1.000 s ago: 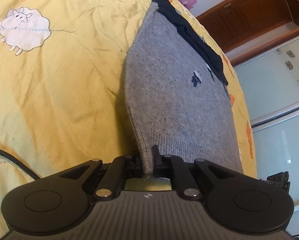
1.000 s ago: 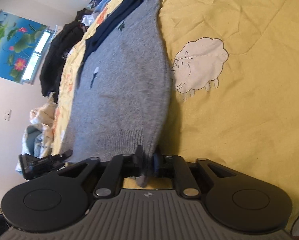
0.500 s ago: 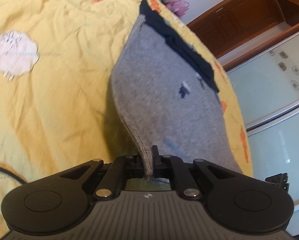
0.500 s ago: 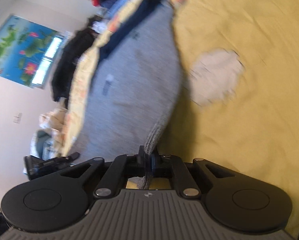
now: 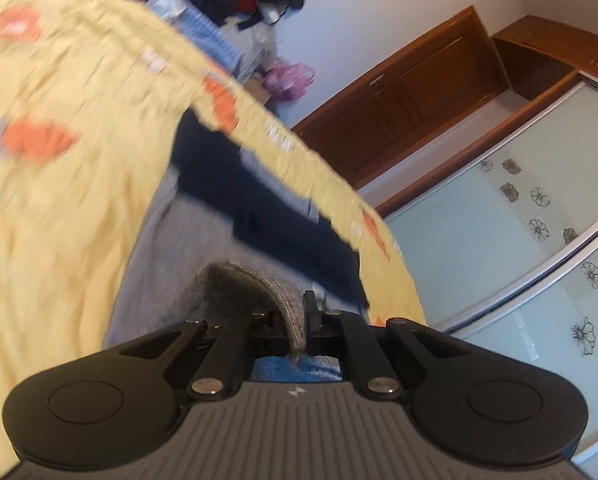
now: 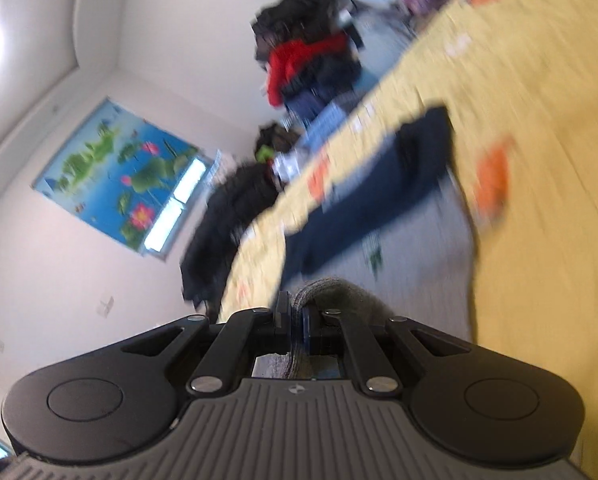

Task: Fold small clothes
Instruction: 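Lift the hem with both grippers and carry it over toward the collar, then lay the hem down on the collar and open both grippers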

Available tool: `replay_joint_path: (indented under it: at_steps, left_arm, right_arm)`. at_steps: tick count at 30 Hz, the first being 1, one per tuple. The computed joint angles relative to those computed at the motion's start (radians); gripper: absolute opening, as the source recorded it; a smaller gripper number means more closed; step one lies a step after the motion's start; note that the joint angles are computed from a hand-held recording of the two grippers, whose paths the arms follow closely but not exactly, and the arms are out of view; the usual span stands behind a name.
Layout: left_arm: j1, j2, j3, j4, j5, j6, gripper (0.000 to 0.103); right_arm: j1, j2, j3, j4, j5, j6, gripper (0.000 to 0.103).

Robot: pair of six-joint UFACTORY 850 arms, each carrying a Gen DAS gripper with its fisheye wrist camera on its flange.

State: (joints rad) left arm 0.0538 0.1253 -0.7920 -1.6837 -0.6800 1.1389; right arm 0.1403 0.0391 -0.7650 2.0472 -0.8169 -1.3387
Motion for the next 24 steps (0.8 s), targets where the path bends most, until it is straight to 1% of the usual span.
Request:
replay_joint_path:
  at_steps: [2,4,6,7,10,12,14,16,19,22,24]
  left_arm:
    - [-0.015,-0.1,-0.102,-0.025,0.031,0.044,0.005]
    - [-0.023,-0.206,-0.21,-0.035,0.05,0.041,0.005]
    - [-0.043,-0.302,-0.321,-0.033,0.104,0.04,0.005]
    - [-0.052,-0.344,-0.37,-0.03,0.133,0.046,0.005]
    - [-0.069,-0.466,-0.519,0.029,0.197,-0.01,0.005]
    - [-0.075,-0.526,-0.591,0.067,0.231,-0.043,0.005]
    - [-0.077,-0.581,-0.648,0.111,0.256,-0.097,0.005]
    - [-0.077,-0.628,-0.696,0.153,0.271,-0.153,0.005]
    - [-0.077,-0.667,-0.733,0.152,0.294,-0.15,0.005]
    - [-0.076,-0.691,-0.76,0.131,0.295,-0.13,0.005]
    - [-0.078,-0.709,-0.784,0.165,0.312,-0.162,0.005]
  right_arm:
    - [-0.016,-0.095,-0.088,0.034,-0.014,-0.031,0.015]
    - [-0.026,-0.2,-0.194,0.044,0.0,-0.037,0.015]
    - [-0.03,-0.309,-0.309,0.055,0.018,-0.018,0.015]
    - [-0.03,-0.362,-0.368,0.055,0.034,-0.011,0.015]
    - [-0.029,-0.498,-0.526,0.042,0.086,0.042,0.015]
    - [-0.028,-0.58,-0.636,-0.012,0.152,0.115,0.015]
    - [-0.026,-0.653,-0.726,-0.078,0.187,0.201,0.015]
    - [-0.021,-0.699,-0.783,-0.143,0.218,0.268,0.015]
    - [-0.013,-0.732,-0.824,-0.18,0.239,0.29,0.015]
    - [-0.014,-0.744,-0.842,-0.168,0.241,0.279,0.015]
    - [-0.019,-0.758,-0.86,-0.157,0.238,0.288,0.015]
